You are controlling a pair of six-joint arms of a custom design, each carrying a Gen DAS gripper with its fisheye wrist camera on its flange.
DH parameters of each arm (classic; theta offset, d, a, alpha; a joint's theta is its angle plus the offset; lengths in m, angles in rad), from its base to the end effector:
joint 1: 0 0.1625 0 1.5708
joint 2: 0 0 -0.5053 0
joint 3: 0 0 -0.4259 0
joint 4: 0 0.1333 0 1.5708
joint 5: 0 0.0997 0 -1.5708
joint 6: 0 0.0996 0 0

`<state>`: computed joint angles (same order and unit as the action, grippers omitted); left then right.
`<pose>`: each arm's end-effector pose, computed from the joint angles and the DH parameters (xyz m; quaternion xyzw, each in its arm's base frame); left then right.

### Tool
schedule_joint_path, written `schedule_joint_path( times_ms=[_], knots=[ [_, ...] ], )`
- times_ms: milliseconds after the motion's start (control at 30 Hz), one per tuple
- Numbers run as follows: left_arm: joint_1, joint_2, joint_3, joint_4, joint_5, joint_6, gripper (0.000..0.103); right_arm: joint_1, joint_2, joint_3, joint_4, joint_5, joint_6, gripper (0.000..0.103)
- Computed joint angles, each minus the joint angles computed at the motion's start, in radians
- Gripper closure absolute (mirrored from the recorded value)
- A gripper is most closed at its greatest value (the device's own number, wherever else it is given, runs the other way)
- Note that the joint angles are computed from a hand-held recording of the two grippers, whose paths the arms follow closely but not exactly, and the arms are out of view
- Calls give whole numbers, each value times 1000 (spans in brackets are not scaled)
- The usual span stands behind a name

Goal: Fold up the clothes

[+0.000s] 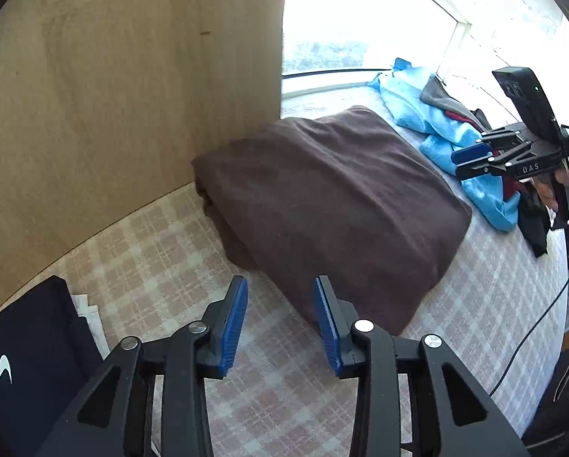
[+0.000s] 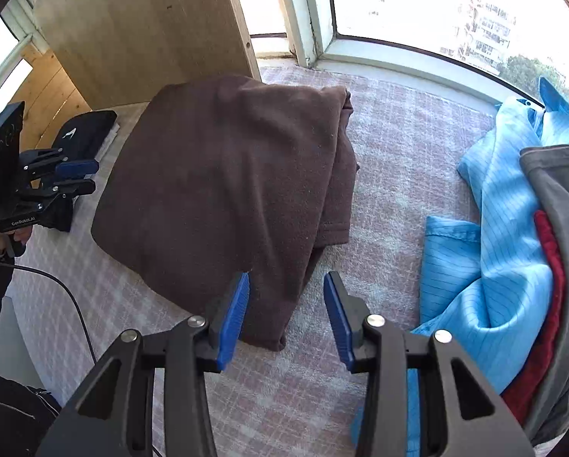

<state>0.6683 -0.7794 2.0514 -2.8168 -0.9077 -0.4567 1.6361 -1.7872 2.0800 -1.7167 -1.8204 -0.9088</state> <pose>-0.3366 -0.5137 0.0296 0.2131 0.9211 -0.1950 0.2609 0.1335 -0.3759 0.4230 0.4712 -0.8702 -0.1173 0.0835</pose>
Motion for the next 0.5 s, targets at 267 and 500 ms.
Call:
schedule_joint_path(
  times_ms=[267, 500],
  knots=[
    [128, 52, -126, -18, -68, -69, 37, 39, 221, -66, -75, 33, 172, 50],
    [186, 113, -226, 10, -129, -61, 32, 36, 341, -111, -66, 78, 260, 47]
  ],
)
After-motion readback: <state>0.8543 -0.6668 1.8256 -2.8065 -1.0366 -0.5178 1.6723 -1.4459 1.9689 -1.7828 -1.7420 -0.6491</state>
